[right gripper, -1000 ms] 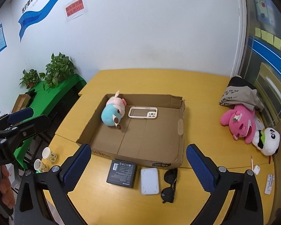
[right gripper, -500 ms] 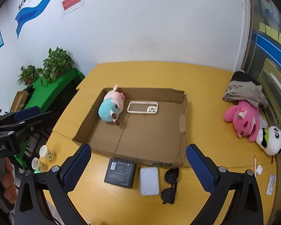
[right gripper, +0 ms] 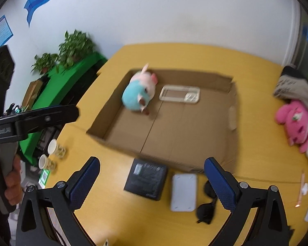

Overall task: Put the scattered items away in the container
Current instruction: 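Close both grippers on the sides of the black box, then lift the black box with both grippers and carry it over the cardboard box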

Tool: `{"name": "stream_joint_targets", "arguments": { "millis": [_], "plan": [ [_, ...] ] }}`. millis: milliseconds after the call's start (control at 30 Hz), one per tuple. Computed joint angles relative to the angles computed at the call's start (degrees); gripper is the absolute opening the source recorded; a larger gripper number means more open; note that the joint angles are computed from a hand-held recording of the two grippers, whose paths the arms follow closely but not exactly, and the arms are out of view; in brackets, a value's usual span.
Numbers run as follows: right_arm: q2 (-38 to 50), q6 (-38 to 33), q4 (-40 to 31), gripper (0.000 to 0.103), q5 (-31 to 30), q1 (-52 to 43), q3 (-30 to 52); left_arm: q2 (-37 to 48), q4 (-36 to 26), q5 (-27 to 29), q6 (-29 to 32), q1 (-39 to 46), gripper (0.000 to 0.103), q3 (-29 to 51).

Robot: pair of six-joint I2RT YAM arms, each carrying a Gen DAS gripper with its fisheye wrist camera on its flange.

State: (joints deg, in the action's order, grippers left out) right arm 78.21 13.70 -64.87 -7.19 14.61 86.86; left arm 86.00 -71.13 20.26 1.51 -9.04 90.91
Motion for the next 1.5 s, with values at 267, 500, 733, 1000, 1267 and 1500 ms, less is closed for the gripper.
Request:
{"name": "stream_joint_targets", "arguments": {
  "millis": [267,500,733,1000,1267,1500],
  "plan": [
    [-0.09,6.85,18.24,0.102,-3.83,6.92,-26.51,9.99,10.44,8.67,6.24,3.91,0.089,-19.26],
    [6.37,8.02,30.58,0.103,-3.65,9.54,-33.76,19.88,18.61,11.63,6.82,2.66,0.088,-22.70],
    [13.31,5.65,37.71,0.103,-4.43,9.67,-34.81,19.76,25.28,12.98,6.04,1.28,0.077,-26.46],
    [11.63,7.04,39.62,0.100,-5.33,10.68,-36.94,12.21,27.51,9.90,2.74,1.46,0.068,-30.88],
    [0.62,9.64,32.46,0.087,-3.05,11.34,-34.13,-2.02,19.43,7.26,0.27,0.51,0.068,-26.52],
    [-8.80,11.37,22.84,0.086,3.51,11.99,-23.26,-9.57,12.21,3.53,-4.12,-4.71,0.068,-12.73]
  ]
}}
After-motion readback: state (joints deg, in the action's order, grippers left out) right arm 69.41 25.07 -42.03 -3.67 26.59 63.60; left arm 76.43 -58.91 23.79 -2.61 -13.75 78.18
